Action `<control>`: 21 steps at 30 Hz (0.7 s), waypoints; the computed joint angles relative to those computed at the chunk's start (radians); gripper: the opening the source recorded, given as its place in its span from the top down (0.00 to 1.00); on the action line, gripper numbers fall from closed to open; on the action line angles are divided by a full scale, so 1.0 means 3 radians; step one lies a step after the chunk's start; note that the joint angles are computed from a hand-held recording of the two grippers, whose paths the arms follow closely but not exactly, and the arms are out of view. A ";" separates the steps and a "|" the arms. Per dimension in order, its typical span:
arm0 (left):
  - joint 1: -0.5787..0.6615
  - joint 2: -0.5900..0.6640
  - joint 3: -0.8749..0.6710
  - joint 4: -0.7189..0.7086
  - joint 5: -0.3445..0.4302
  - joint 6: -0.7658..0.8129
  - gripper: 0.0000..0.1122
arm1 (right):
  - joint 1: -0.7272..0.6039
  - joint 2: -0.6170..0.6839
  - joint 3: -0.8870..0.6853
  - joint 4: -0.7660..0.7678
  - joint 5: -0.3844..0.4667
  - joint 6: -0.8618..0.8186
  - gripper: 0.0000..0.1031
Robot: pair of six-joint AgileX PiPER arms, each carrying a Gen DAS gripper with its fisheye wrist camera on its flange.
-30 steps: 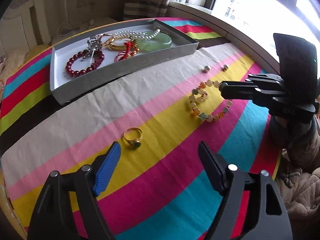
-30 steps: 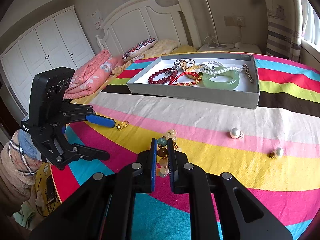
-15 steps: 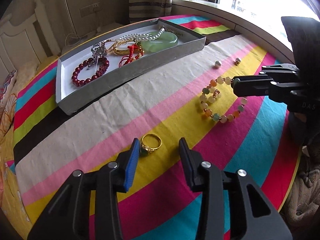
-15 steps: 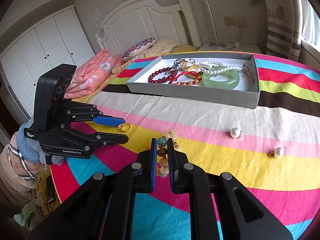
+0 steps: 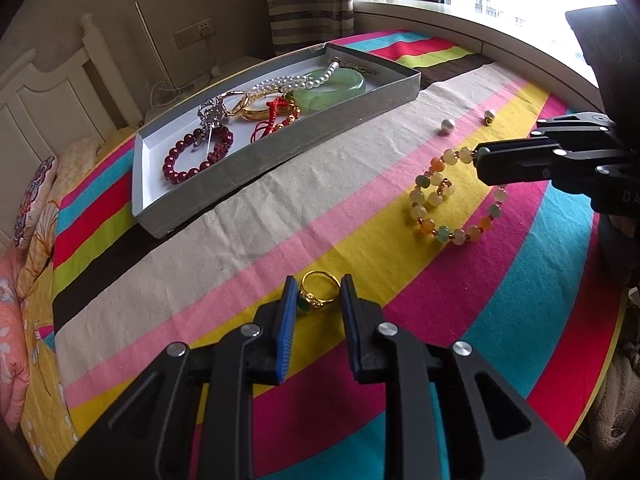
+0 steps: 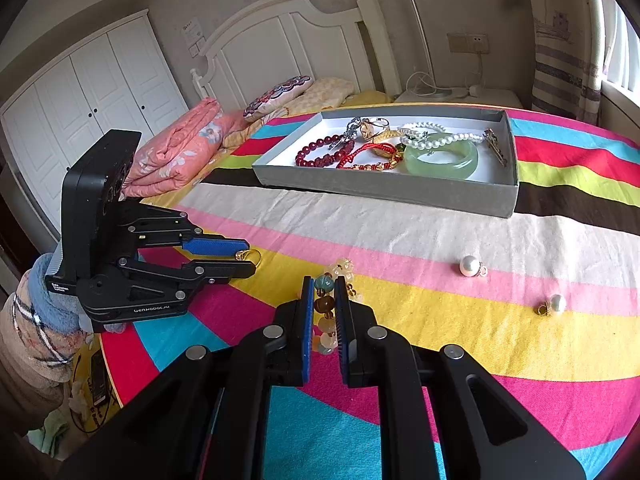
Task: Organize jewelry
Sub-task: 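Grasp the gold ring with green stone with the left gripper while the right holds the bracelet, then lower the gold ring and bead bracelet into the box and open both grippers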
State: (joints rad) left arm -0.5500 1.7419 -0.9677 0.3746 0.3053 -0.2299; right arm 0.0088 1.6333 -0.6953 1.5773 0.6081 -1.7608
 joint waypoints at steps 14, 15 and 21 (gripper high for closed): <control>-0.0200 -0.0151 0.0079 0.1014 0.0222 -0.1307 0.81 | -0.0081 -0.0233 0.0057 0.0153 0.0079 -0.0098 0.89; -0.0206 -0.0149 0.0070 0.1032 0.0231 -0.1342 0.81 | -0.0080 -0.0268 0.0049 0.0143 0.0082 -0.0083 0.89; -0.0259 -0.0156 0.0051 0.1160 0.0287 -0.1552 0.81 | -0.0080 -0.0416 -0.0038 0.0088 0.0044 -0.0008 0.88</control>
